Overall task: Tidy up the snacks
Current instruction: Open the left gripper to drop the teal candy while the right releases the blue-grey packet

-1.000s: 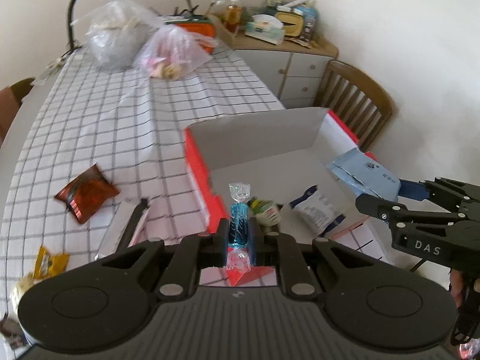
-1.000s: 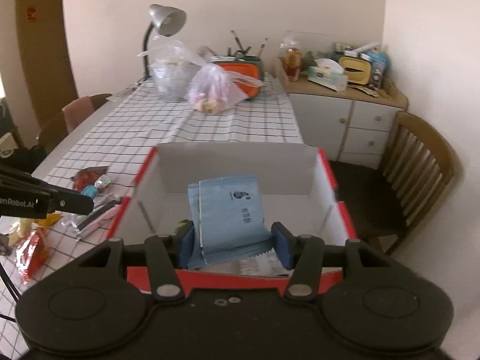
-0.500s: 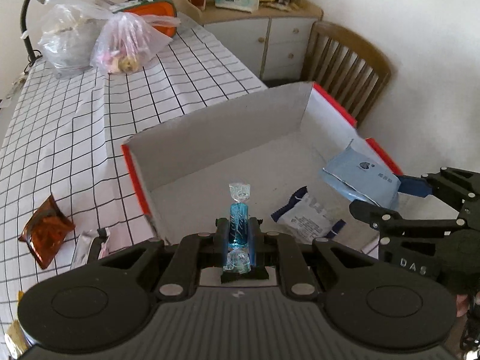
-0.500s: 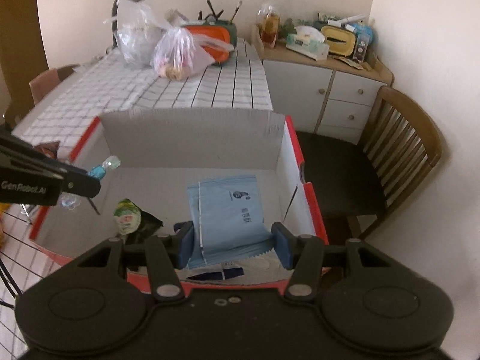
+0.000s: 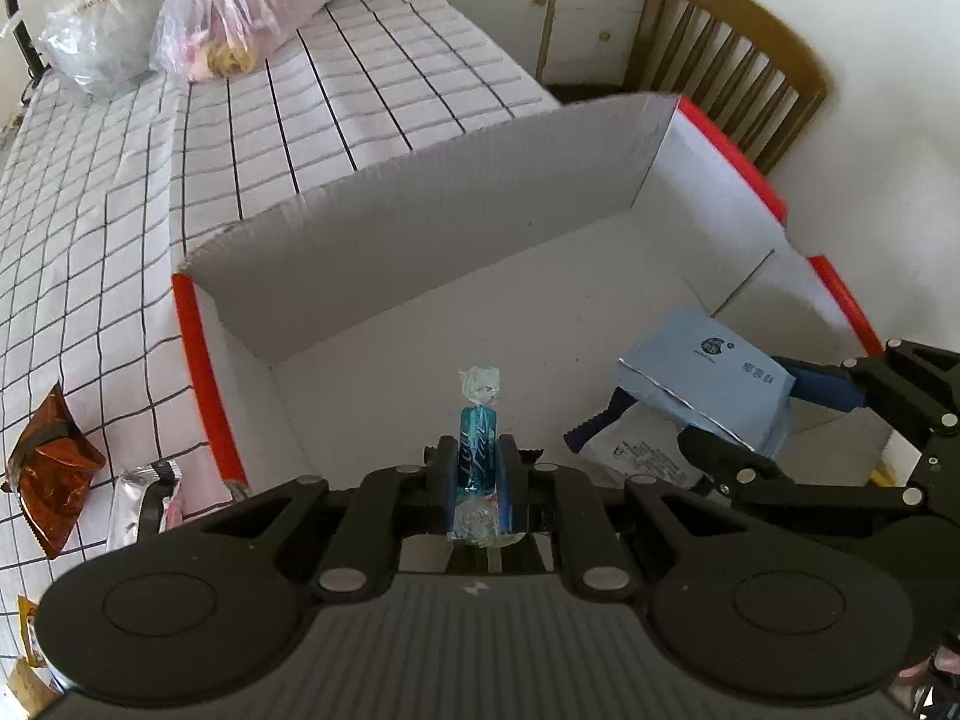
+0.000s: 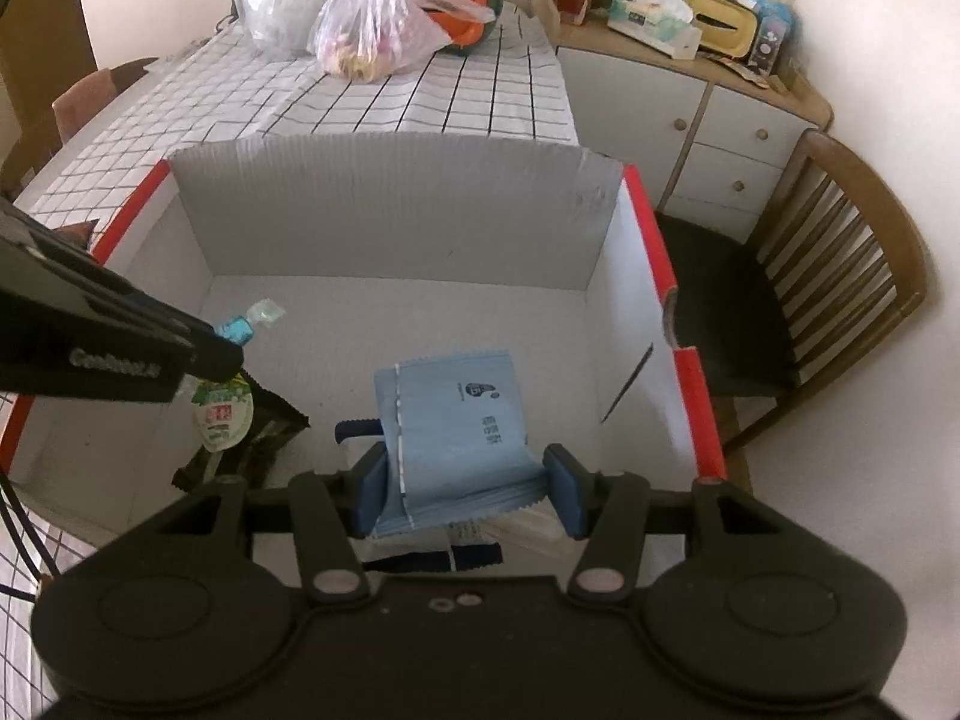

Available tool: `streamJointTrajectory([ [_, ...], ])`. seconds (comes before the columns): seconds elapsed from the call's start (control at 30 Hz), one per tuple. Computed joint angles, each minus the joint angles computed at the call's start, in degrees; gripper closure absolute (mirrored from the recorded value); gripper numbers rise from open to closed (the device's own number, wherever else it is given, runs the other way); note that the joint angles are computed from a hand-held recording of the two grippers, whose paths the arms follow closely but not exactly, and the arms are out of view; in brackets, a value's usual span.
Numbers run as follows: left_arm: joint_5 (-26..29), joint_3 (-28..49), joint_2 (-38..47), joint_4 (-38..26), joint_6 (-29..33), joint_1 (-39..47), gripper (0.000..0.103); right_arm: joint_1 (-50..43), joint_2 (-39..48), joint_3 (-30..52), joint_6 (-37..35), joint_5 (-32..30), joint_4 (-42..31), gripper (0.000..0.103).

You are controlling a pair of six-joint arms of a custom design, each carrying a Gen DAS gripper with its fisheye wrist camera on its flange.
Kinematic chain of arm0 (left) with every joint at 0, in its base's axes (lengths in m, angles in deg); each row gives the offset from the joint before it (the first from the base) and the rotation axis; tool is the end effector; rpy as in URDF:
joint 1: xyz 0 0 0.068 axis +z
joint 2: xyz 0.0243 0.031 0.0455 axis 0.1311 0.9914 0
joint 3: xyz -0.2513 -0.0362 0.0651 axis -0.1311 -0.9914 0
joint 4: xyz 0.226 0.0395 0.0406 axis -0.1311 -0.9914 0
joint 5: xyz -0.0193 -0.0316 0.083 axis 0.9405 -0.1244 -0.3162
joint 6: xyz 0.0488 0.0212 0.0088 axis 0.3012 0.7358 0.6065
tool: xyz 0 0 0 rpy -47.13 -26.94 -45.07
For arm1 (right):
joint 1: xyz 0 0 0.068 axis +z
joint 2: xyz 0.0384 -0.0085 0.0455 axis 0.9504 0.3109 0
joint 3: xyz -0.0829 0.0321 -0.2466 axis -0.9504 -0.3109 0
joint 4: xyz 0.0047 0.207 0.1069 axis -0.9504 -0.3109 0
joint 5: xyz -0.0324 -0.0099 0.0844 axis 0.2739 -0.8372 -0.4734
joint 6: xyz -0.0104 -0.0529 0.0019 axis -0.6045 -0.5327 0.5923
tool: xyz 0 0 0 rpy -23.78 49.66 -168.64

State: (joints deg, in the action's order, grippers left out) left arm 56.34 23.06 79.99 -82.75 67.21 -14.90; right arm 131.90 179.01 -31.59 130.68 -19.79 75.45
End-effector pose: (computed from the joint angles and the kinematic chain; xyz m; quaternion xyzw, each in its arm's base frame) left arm 0.2166 -0.0935 0.1027 0.2756 0.9410 -0.0738 0.1822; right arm 0.1223 0.1786 0.0685 0.0160 0.9607 -0.0036 0.2770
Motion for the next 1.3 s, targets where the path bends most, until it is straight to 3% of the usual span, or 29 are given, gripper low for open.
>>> streamJointTrajectory([
  [0.23,-1.5,1.8,4.1,-0.3,-0.1,-1.2,0.091,-1.7,2.1,-0.3,-1.0,-3.2,2.8,0.049],
  [0.6,0.1,-0.8,2.1,1.6,0.9,0.1,0.090,-0.7,0.7,-1.5,0.2,-2.7,3.7,0.041],
  [0.83,3.3,-3.4,-3.0,0.2,2.7,3.6,0.088,2.8,-3.5,-2.2,3.3,-0.4,0.9,0.037],
  [0.93,4.9,-4.9,-5.9,-0.7,3.8,5.1,0.082,5.2,-5.8,-1.9,5.3,1.3,-1.8,0.034],
  [1.3,10.1,-9.3,-19.1,-7.7,8.7,11.0,0.076,13.2,-13.0,-0.4,13.5,7.1,-11.9,0.022],
])
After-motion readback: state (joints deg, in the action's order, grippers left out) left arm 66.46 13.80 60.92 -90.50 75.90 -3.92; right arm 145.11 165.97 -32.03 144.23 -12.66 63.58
